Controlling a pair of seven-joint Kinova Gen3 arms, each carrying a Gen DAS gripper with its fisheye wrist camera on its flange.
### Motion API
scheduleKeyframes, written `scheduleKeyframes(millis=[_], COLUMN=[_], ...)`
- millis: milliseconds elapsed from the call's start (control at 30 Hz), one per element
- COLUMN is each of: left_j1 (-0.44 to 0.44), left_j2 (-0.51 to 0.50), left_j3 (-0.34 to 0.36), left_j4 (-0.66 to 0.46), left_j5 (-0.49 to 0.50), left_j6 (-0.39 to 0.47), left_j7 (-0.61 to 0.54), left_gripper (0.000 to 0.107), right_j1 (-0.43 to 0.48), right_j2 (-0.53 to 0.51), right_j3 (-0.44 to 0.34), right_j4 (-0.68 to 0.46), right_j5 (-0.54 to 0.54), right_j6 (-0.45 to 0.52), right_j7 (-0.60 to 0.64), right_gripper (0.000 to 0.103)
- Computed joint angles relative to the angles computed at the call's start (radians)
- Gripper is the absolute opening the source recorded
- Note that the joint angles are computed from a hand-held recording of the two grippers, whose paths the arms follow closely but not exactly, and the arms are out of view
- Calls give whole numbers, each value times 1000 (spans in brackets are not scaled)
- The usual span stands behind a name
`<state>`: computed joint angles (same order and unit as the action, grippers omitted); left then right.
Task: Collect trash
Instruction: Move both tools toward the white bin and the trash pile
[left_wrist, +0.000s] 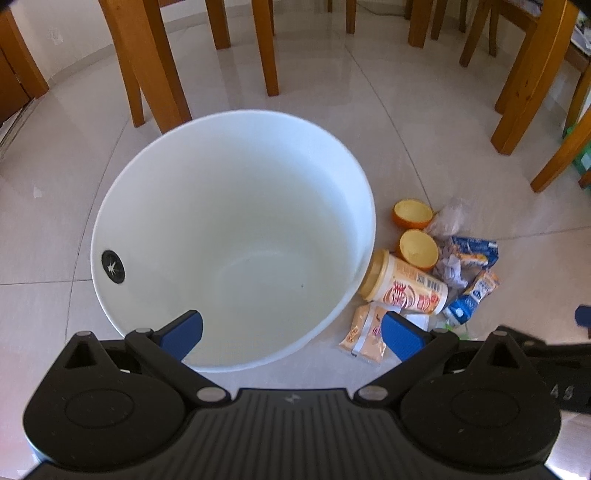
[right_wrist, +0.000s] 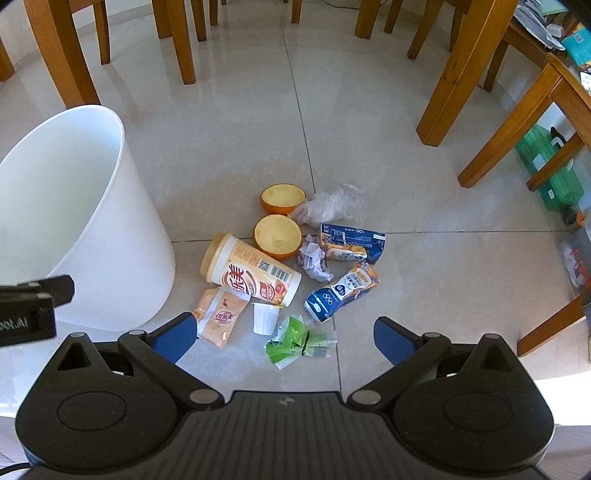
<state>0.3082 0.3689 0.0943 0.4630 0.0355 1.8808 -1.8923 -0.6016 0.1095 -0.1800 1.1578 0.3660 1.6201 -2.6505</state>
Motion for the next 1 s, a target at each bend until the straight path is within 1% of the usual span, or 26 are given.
scheduleKeyframes(millis=[100, 167, 200, 233, 300, 333, 400, 500, 567, 633, 700, 733, 767, 833, 933, 1000], left_j1=[-13, -16, -22, -27, -37, -40, -48, -70, -93, -97, -119, -120, -113, -105, -119, -144], left_j2=[8, 12, 11, 12, 11, 20, 36, 93, 110, 95, 54, 32, 8, -32, -55, -76], left_j3=[3, 2, 3, 3, 5, 7, 7, 14, 21, 12, 25, 19, 3, 5, 14, 20], left_j4=[-29, -48, -53, -60, -70, -90, -132, -256, -291, -262, -173, -127, -83, 0, 51, 87], left_j5=[20, 25, 32, 37, 47, 51, 60, 88, 116, 118, 136, 143, 140, 117, 133, 160], left_j6=[0, -4, -5, -6, -13, -2, 20, 105, 119, 85, 10, -30, -71, -142, -186, -218], left_j7=[17, 31, 35, 39, 39, 38, 43, 77, 92, 110, 112, 103, 87, 65, 75, 73], left_gripper=[102, 102, 102, 102, 102, 102, 102, 102, 102, 102, 102, 102, 102, 102, 102, 102], right_j1=[-1, -5, -11, -18, -20, -23, -38, -77, -104, -123, -130, -134, -140, -141, -126, -115], right_j2=[-15, -16, -18, -11, -5, -3, 16, 56, 70, 81, 86, 88, 88, 89, 92, 95], right_j3=[-4, -10, -16, -5, -13, -14, -16, -8, 2, 14, 25, 30, 35, 43, 54, 63], right_j4=[8, -8, -13, -36, -62, -71, -111, -199, -236, -266, -289, -299, -309, -327, -363, -396], right_j5=[-1, 5, 15, 8, -1, -7, -7, 11, 27, 43, 50, 57, 72, 86, 84, 82], right_j6=[-20, -16, -19, -9, -2, 3, 41, 129, 168, 196, 208, 211, 212, 209, 201, 202], right_j7=[-9, -6, -20, -50, -72, -81, -87, -89, -86, -76, -62, -57, -49, -22, 39, 87], right_gripper=[103, 103, 103, 103, 103, 103, 103, 103, 103, 103, 103, 103, 103, 103, 103, 103])
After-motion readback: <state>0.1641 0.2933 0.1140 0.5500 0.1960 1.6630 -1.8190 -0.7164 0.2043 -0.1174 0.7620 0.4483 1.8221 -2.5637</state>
